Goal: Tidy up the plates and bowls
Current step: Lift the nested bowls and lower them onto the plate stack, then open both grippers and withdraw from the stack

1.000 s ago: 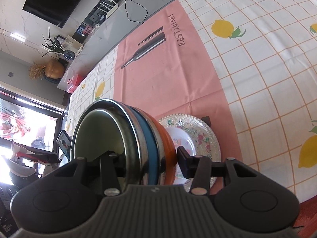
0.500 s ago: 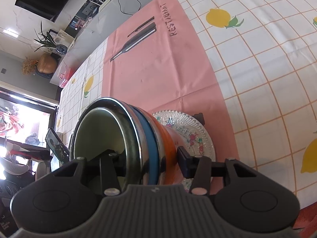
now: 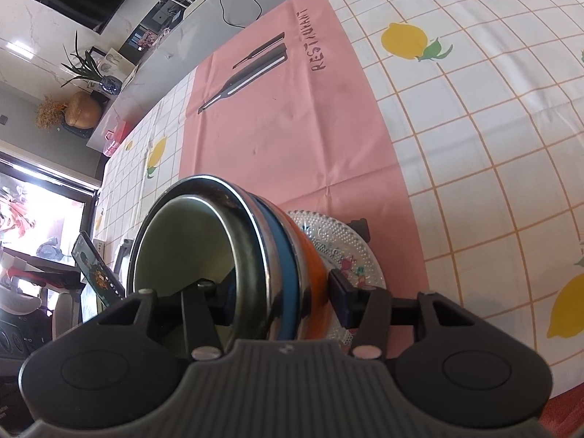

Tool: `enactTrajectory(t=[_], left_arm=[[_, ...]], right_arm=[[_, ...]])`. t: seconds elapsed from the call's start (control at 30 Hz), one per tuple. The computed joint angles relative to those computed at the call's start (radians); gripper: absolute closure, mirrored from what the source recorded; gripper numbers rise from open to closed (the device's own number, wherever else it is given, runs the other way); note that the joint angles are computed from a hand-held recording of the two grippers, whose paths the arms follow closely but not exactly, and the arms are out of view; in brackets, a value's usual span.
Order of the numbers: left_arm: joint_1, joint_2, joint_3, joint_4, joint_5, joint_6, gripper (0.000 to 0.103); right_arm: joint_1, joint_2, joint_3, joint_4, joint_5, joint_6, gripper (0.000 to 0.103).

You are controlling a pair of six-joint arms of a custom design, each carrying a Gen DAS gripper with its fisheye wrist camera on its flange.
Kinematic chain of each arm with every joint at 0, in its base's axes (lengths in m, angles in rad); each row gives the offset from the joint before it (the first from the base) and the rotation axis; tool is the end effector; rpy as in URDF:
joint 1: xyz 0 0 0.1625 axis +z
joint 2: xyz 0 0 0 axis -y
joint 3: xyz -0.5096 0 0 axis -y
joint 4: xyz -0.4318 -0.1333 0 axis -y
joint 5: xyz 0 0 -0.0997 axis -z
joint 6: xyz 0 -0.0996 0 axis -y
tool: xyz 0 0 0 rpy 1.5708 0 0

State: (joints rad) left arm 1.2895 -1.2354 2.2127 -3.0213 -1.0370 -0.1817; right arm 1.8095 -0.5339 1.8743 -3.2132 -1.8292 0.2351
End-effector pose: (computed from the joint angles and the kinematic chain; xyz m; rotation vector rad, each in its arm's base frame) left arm 0.0277 -0.5670 0.2549 -0.0422 2.6299 -0.7806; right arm 0.2611 -0.6169 -0.0608 -0.0524 -2.9172 0.5204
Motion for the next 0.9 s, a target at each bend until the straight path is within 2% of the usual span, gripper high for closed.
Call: enactTrajectory(t=[0.1,0.13,0.2,0.37,0.5,0.67,0.9], left_arm=[[-0.005,-0.001,0.006,-0.017,0.006,0.007,0.054],[-0.008,-0.003,0.009,-0.026,0.012,0.011,0.051],[-0.018,-0.005,0.016,-0.048,0.029,0.026,0.038],[-0.052,-0.013,0.038,-0.097,0.079,0.046,0.028],[-0.082,-0.019,0.068,-0.177,0.109,0.069,0.027],[-0.137,-0.015,0.115,-0.344,0.177,0.134,0.027],[-0.245,0.015,0.199,-0.654,0.222,0.357,0.027]], right_arm=[[0.008,0.001,-0.002,-0.001,-0.018,-0.010,0.051],[0.009,0.000,0.001,-0.011,-0.018,-0.013,0.049],[0.011,-0.006,0.010,-0.035,-0.013,-0.018,0.042],[0.028,-0.022,0.026,-0.081,-0.047,-0.041,0.028],[0.033,-0.037,0.046,-0.099,-0.065,-0.040,0.025],[0.052,-0.053,0.078,-0.141,-0.125,-0.070,0.024],[0.086,-0.086,0.146,-0.302,-0.166,-0.158,0.022]])
